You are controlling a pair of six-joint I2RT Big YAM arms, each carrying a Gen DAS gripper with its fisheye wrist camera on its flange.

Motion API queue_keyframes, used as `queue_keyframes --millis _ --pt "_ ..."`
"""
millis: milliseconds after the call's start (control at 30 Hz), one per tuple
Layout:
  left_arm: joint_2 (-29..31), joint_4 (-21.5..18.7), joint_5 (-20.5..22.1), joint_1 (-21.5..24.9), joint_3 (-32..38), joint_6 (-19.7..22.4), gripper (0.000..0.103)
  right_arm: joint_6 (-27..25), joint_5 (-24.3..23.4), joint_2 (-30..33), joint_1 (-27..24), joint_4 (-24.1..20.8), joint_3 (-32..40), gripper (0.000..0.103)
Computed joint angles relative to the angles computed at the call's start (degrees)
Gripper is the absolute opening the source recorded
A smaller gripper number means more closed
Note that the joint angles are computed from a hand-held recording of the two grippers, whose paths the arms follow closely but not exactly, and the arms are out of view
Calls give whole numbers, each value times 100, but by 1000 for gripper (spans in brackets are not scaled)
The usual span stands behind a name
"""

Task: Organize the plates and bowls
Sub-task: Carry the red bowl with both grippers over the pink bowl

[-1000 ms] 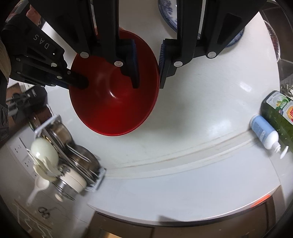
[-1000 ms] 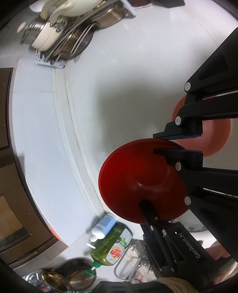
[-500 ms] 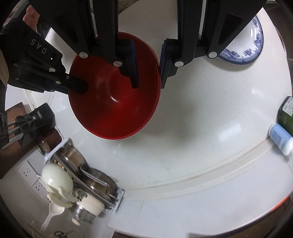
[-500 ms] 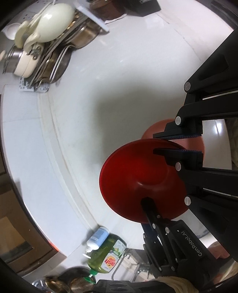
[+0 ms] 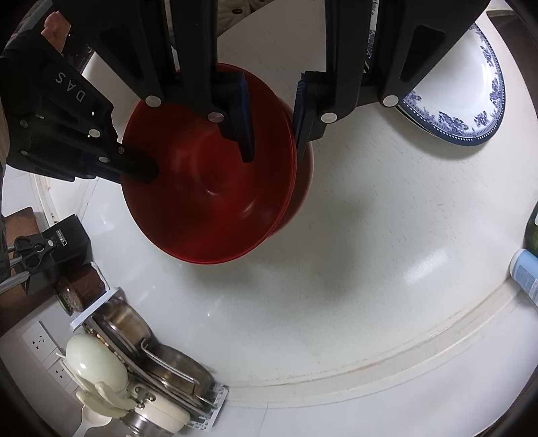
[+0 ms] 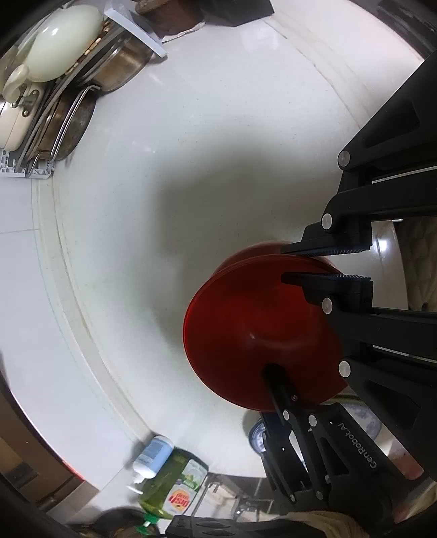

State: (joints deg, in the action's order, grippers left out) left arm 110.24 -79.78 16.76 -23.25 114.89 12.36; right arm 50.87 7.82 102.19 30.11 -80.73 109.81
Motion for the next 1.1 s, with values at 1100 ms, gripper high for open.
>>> queue_keyframes --millis 1100 --pt "-281 597 -358 5 -306 -25 47 -230 58 -52 -30 178 -141 23"
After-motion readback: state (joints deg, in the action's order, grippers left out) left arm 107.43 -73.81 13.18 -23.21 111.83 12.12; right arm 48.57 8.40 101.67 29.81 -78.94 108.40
